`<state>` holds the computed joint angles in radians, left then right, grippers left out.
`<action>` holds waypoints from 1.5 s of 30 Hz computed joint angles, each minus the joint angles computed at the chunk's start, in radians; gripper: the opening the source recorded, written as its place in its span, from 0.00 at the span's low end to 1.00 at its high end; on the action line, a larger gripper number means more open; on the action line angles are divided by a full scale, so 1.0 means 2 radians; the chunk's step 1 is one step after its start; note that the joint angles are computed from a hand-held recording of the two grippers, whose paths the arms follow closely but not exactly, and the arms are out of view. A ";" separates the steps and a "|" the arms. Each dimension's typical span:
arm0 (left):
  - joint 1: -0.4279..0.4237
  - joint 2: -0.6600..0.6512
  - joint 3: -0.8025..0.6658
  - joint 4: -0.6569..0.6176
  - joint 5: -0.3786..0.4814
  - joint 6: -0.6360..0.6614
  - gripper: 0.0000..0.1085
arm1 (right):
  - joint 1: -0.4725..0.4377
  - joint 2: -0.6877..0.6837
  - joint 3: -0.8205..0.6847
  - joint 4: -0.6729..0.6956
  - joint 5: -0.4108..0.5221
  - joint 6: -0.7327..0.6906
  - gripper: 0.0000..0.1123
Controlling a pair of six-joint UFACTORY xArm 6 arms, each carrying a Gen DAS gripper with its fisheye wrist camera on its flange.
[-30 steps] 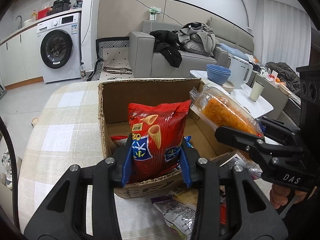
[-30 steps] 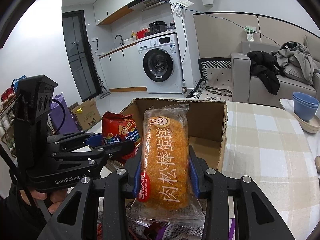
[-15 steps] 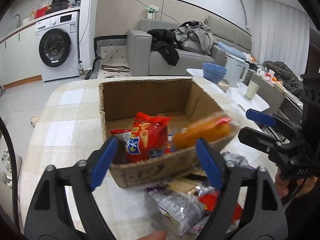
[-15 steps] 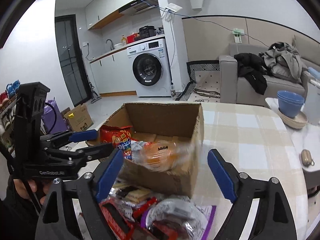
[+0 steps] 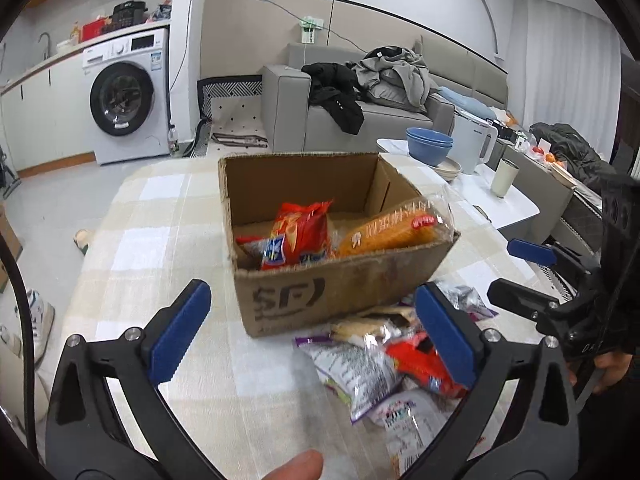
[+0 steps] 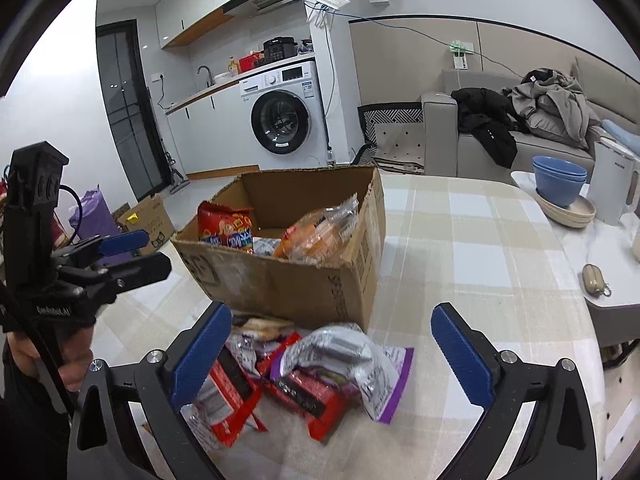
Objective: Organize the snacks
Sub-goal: 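Open both grippers to drop the packs into the box, then move both grippers back toward the remaining snack pile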
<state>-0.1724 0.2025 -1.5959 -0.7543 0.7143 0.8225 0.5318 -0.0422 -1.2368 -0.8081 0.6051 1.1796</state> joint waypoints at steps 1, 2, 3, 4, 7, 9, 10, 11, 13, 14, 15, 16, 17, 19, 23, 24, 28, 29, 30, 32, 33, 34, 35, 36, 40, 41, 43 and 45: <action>0.003 -0.009 0.011 0.000 0.002 0.001 0.94 | 0.003 -0.003 0.004 -0.002 0.002 0.006 0.91; 0.005 -0.018 0.024 0.000 0.000 0.003 0.94 | 0.005 -0.010 0.013 -0.001 -0.001 0.011 0.91; 0.006 -0.026 0.037 -0.001 -0.004 0.006 0.94 | 0.006 -0.011 0.018 0.000 -0.004 0.014 0.91; 0.008 -0.033 0.047 -0.001 -0.006 0.008 0.94 | 0.006 -0.017 0.027 0.005 -0.009 0.018 0.91; 0.015 -0.050 0.073 -0.003 -0.001 0.019 0.94 | 0.006 -0.022 0.039 0.021 -0.019 0.014 0.91; 0.016 -0.059 0.087 0.001 -0.002 0.023 0.94 | 0.007 -0.024 0.042 0.029 -0.017 0.011 0.91; 0.017 -0.063 0.094 0.005 -0.002 0.025 0.94 | 0.008 -0.025 0.044 0.027 -0.015 0.016 0.91; 0.017 -0.068 0.101 0.009 -0.006 0.027 0.94 | 0.008 -0.025 0.045 0.031 -0.014 0.012 0.91; 0.017 -0.074 0.114 0.008 -0.014 0.031 0.94 | 0.011 -0.024 0.044 0.033 -0.005 0.015 0.91; 0.017 -0.073 0.114 0.010 -0.011 0.029 0.94 | 0.011 -0.023 0.043 0.030 -0.001 0.019 0.91; 0.020 -0.072 0.114 0.011 -0.006 0.028 0.94 | 0.011 -0.022 0.042 0.030 0.001 0.020 0.91; 0.020 -0.072 0.114 0.011 -0.005 0.027 0.94 | 0.012 -0.020 0.041 0.030 0.006 0.020 0.91; 0.021 -0.073 0.116 0.013 -0.006 0.026 0.94 | 0.011 -0.018 0.041 0.033 0.008 0.019 0.91; 0.022 -0.072 0.117 0.011 -0.008 0.030 0.94 | 0.009 -0.015 0.041 0.037 0.006 0.018 0.91; 0.021 -0.065 0.108 0.018 -0.004 0.021 0.94 | 0.005 -0.011 0.043 0.049 0.002 0.017 0.91; 0.022 -0.063 0.107 0.017 -0.002 0.019 0.94 | 0.005 -0.009 0.041 0.058 0.005 0.008 0.91; 0.019 -0.062 0.106 0.027 -0.005 0.021 0.94 | 0.003 -0.005 0.039 0.066 0.006 0.005 0.91; 0.018 -0.062 0.106 0.029 -0.005 0.019 0.94 | 0.002 -0.005 0.040 0.067 0.002 0.007 0.91; 0.016 -0.061 0.105 0.030 -0.005 0.015 0.94 | 0.000 -0.005 0.043 0.068 -0.003 0.010 0.91; 0.016 -0.060 0.104 0.030 -0.001 0.015 0.94 | -0.007 -0.005 0.051 0.077 -0.027 0.017 0.91; 0.015 -0.061 0.106 0.031 -0.002 0.015 0.94 | -0.008 -0.004 0.051 0.079 -0.029 0.021 0.91; 0.015 -0.061 0.107 0.032 -0.004 0.016 0.94 | -0.009 -0.001 0.049 0.084 -0.031 0.024 0.91; 0.014 -0.059 0.105 0.034 -0.005 0.014 0.94 | -0.010 0.002 0.046 0.088 -0.033 0.022 0.91; 0.014 -0.058 0.104 0.034 -0.003 0.013 0.94 | -0.011 0.005 0.044 0.090 -0.034 0.022 0.91; 0.013 -0.054 0.102 0.035 -0.004 0.012 0.94 | -0.014 0.017 0.040 0.105 -0.049 0.022 0.91; 0.013 -0.054 0.103 0.035 -0.004 0.013 0.94 | -0.014 0.018 0.040 0.106 -0.049 0.024 0.91; 0.013 -0.053 0.102 0.036 -0.003 0.011 0.94 | -0.014 0.021 0.038 0.102 -0.044 0.035 0.91; 0.013 -0.051 0.101 0.036 -0.004 0.010 0.94 | -0.013 0.026 0.032 0.101 -0.036 0.034 0.91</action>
